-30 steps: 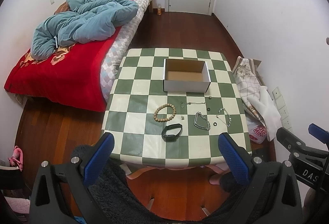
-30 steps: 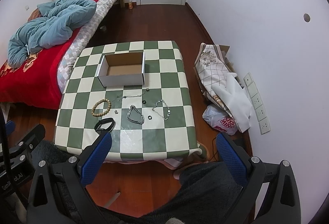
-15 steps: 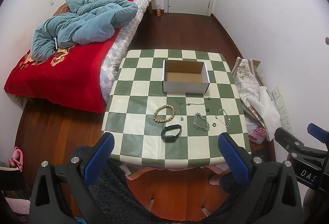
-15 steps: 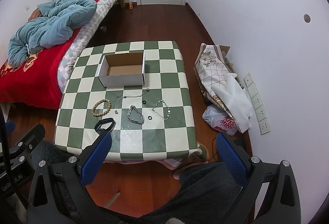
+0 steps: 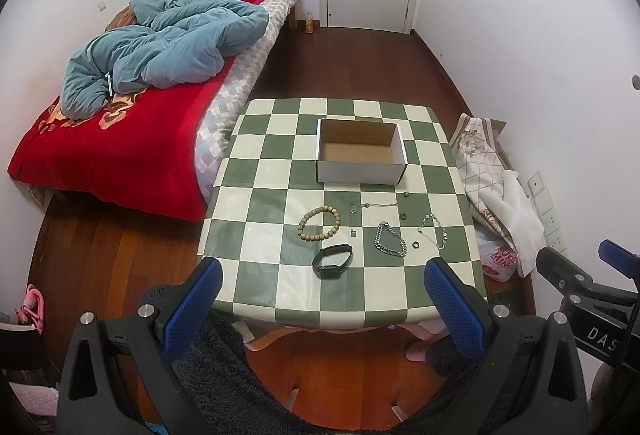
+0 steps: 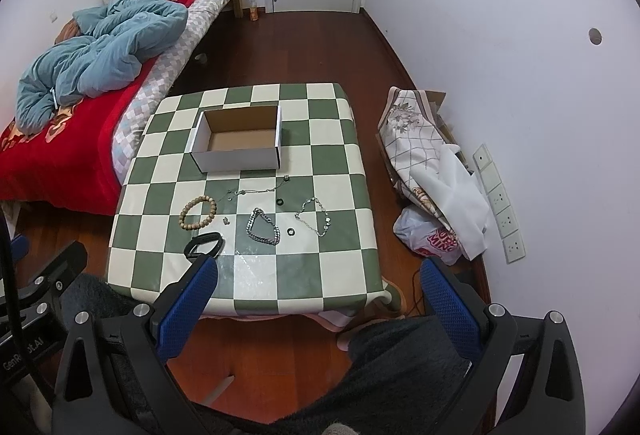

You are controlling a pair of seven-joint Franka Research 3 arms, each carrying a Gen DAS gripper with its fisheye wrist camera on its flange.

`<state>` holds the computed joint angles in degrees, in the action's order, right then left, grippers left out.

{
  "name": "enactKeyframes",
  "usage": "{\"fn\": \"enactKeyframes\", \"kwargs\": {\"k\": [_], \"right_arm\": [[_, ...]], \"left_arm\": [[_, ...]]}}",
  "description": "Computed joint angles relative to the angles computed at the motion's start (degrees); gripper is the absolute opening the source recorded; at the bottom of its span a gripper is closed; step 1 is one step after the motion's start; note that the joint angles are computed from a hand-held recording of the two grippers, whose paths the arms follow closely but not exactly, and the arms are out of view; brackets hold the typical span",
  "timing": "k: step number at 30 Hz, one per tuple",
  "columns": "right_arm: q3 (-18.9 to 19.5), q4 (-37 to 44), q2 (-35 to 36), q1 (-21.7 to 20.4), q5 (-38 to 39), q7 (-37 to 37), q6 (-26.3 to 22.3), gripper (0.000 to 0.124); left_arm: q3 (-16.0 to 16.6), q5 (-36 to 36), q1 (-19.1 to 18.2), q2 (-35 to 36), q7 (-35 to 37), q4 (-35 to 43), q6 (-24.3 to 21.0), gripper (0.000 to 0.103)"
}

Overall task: Organize jewelry
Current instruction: 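Grasp the thick silver curb-chain bracelet with the left tool while the right tool grasps the silver disc-link bracelet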

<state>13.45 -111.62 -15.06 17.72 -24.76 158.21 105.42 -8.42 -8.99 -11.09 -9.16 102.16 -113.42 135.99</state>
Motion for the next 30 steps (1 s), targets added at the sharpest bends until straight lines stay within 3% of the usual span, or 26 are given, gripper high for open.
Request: {"fn": "enactKeyframes", "kwargs": {"k": [5,13,19,23,30], "right_arm": [[0.0,-0.4,-0.1,-0.1,-0.1,0.6,0.3,0.102],[-2.4,-4.8,1.1,-1.8,1.8,1.1,4.4,0.102],[-5.1,-7.8,4.6,-3.7,3.4,0.3,8.9,0.102],[-7.7,-11.1,6.8,-5.3,5.5,-1.2,14.9,0.101],[-11.7,-14.8,13.1,-8.4,12.6,-8.0,26.7,0.07]], "left_arm": [[-0.4,0.9,0.1,0.9,-1.2,0.7,0.5,0.103],[-2.2,10.3,0.9,8.9,-8.8,4.4,3.2,0.103],[-3.5,15.7,0.2,18.3,-11.5,10.5,1.0,0.103],[-4.3,17.4,-1.1,24.6,-12.4,15.3,-1.8,0.102],[-5.4,18.8,-4.7,36.3,-13.5,25.7,-9.1,0.102]]}}
